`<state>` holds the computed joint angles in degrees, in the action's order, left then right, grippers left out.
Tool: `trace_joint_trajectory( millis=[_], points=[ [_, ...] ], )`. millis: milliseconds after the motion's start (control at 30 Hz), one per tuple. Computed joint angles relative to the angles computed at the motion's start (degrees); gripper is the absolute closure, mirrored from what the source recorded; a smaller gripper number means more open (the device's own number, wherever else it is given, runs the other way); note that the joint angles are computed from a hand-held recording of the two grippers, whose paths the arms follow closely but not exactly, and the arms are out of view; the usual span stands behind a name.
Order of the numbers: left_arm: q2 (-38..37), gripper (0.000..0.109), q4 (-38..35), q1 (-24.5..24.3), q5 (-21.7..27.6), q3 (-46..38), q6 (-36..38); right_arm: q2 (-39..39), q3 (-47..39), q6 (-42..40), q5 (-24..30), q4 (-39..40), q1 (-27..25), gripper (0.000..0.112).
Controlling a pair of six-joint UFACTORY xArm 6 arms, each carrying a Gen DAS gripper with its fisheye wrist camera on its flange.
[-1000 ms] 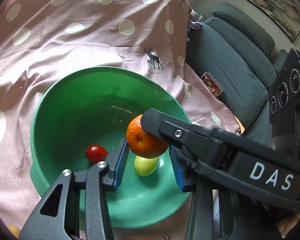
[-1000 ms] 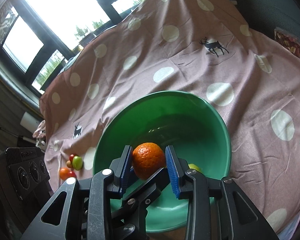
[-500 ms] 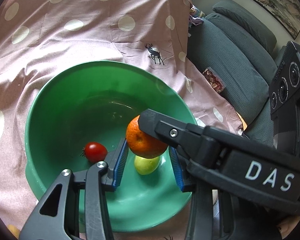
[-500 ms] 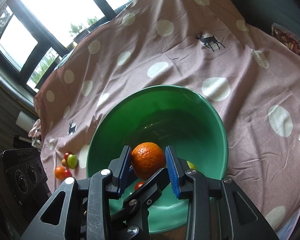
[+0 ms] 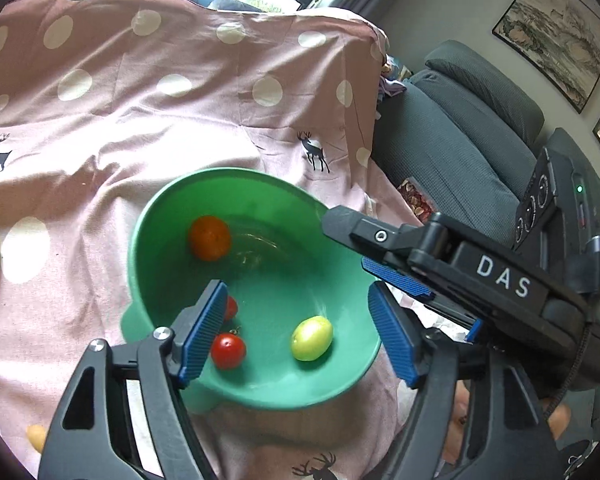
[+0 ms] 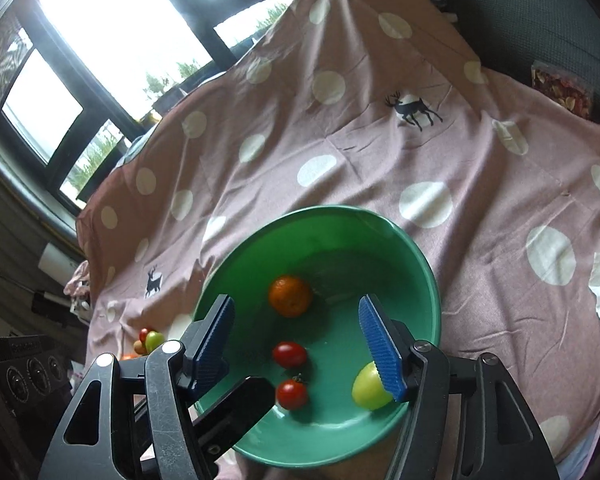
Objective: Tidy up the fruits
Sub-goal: 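Withdraw the left gripper from the bowl back to the remaining fruits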
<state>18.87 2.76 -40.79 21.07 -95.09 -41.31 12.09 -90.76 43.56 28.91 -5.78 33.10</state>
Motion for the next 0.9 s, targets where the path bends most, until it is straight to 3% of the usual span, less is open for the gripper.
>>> trace_joint_trajectory(
  millis=[167,400,533,700,900],
  points=[
    [-8.94,0.018,14.3,1.58,0.1,9.35,-15.01,-0.02,0.11,2.89,-4.15,-3.79,0.83,0.033],
    [-22.2,0.014,30.48,3.99,7.16,21.71,-30.39,2.64,-3.79,4.15,-4.16,-7.39,3.32,0.028],
    [-29.29,0.013,31.29,6.56,6.3,29.52,-34.19,5.05,-7.19,3.66,-3.26,-9.01,5.19,0.028],
    [-36.66,0.006,36.82,9.37,6.86,37.31,-44.28,8.66,-11.45,2.52,-3.38,-11.66,7.82,0.027],
    [-41.35,0.006,31.89,12.67,6.11,43.99,-45.02,14.83,-18.62,-3.87,-0.4,-7.53,10.48,0.026]
  ],
)
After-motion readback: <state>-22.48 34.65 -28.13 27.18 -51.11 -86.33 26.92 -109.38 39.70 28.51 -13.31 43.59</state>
